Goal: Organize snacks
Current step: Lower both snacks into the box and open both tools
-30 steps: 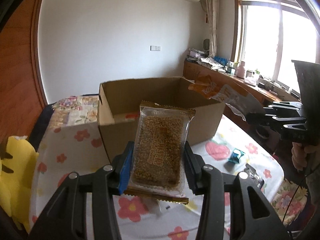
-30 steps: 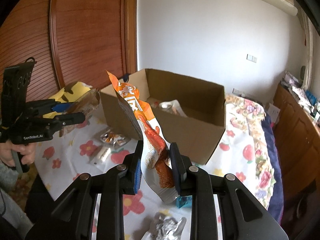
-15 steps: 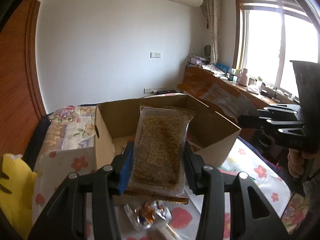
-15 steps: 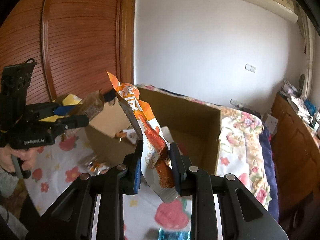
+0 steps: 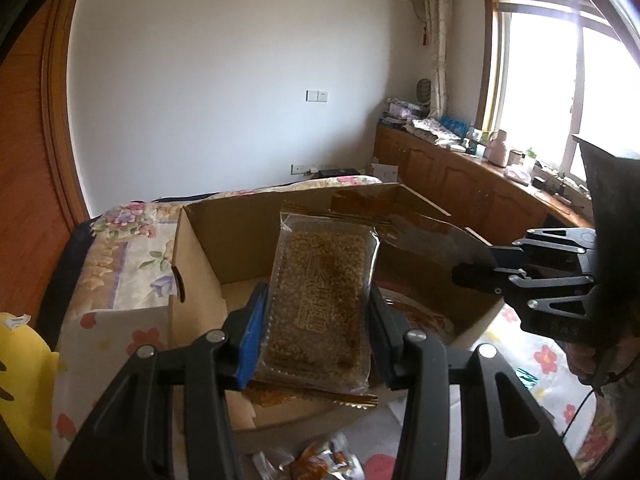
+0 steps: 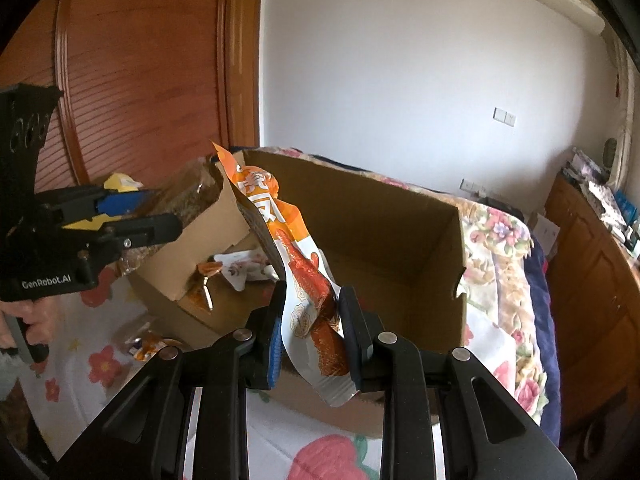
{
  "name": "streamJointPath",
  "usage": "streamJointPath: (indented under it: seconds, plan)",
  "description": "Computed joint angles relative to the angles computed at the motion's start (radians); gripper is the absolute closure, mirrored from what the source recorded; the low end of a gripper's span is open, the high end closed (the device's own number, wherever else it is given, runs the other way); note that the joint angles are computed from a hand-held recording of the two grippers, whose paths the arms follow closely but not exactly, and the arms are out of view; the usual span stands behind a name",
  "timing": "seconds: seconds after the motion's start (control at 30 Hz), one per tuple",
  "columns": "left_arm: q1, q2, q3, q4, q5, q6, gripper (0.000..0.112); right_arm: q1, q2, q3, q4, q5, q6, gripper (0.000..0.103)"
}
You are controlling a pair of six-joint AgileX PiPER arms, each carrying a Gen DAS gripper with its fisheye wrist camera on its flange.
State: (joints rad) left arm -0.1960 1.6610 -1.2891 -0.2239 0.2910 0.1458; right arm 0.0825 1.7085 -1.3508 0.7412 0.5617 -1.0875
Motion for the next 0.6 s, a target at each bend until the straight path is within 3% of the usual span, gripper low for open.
streamJointPath:
  seconds: [0.13,0.6]
  plan:
    - [-0.004,0.031,-0.031,0.070,0.017,-0.060,0.067,0.017,0.037,-0.043,-0.059,-0.012,0.064,0.079]
    - [0.003,0.086,-0.082,0.084,0.038,-0.097,0.064,0.037,0.124,-0.120,-0.160,0.001,0.200,0.078]
